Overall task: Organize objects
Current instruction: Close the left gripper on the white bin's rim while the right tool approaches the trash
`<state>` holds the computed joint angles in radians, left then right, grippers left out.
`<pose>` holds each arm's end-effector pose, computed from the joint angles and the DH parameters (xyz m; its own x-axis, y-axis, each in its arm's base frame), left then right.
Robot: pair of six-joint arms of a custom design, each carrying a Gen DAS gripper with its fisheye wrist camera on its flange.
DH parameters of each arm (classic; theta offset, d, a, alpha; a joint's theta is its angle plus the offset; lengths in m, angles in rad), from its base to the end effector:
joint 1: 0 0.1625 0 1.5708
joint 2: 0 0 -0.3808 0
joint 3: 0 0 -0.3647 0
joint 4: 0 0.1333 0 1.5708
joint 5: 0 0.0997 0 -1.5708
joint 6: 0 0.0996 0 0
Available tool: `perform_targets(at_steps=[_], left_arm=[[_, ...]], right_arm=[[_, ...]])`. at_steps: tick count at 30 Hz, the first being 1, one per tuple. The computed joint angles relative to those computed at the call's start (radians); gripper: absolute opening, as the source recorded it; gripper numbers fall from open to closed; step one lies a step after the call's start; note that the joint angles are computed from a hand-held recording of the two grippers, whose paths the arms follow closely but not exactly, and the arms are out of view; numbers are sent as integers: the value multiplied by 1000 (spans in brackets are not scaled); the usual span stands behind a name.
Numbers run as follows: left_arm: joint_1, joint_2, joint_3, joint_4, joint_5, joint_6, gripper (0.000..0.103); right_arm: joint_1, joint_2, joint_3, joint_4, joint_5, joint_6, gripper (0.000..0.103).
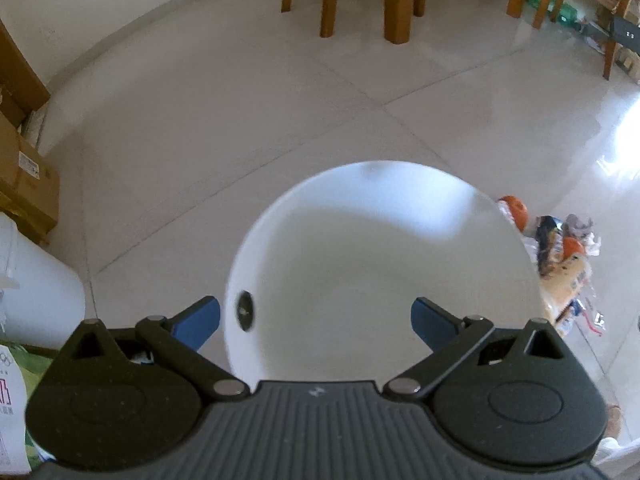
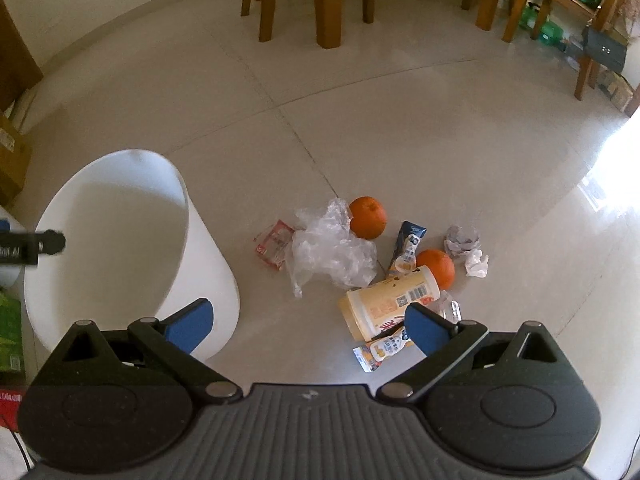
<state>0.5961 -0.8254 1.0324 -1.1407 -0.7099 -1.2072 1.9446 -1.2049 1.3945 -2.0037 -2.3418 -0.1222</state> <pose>-0.4262 -0.5415 0.2559 -0.6191 -0.1399 -0.7728 0.2435 0.9013 -0.3582 0.2816 -0.5430 0.4040 -0.6804 -0.2150 0.7007 -0.4406 0.8839 -0.1567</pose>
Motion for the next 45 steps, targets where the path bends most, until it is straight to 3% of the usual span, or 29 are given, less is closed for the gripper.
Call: perform_targets(at_steps=[8,11,14,17,24,32,38,45], left_arm=[[51,-76,100,-63,-5,-23,99],[73,-78,95,-18,3,-56,80],[102,-101,121,-78,-53,-58,57],[119,-98,123,-97,-98,-47,49],[126,-59,79,-58,-97,-74,22],[131,0,-5,21,-90,-91,13],[132,25,-54,68,-119,-79,13],[150,20,-61,28,-153,-26,11]], right_arm=[[-2,-2,17,-19,-12,-24,103],[-3,-2,24,-14,-17,-22,103],[-2,1,19,4,-12,-13,103],[0,0,23,-3,-10,-30,103],[-1,-8,27,-3,-16,-34,103],[-6,-13,40,-7,-37,-25,103],[-10,-17,46,0,-54,-12,103],[-9,-19,50,-5,-65,-5,103]])
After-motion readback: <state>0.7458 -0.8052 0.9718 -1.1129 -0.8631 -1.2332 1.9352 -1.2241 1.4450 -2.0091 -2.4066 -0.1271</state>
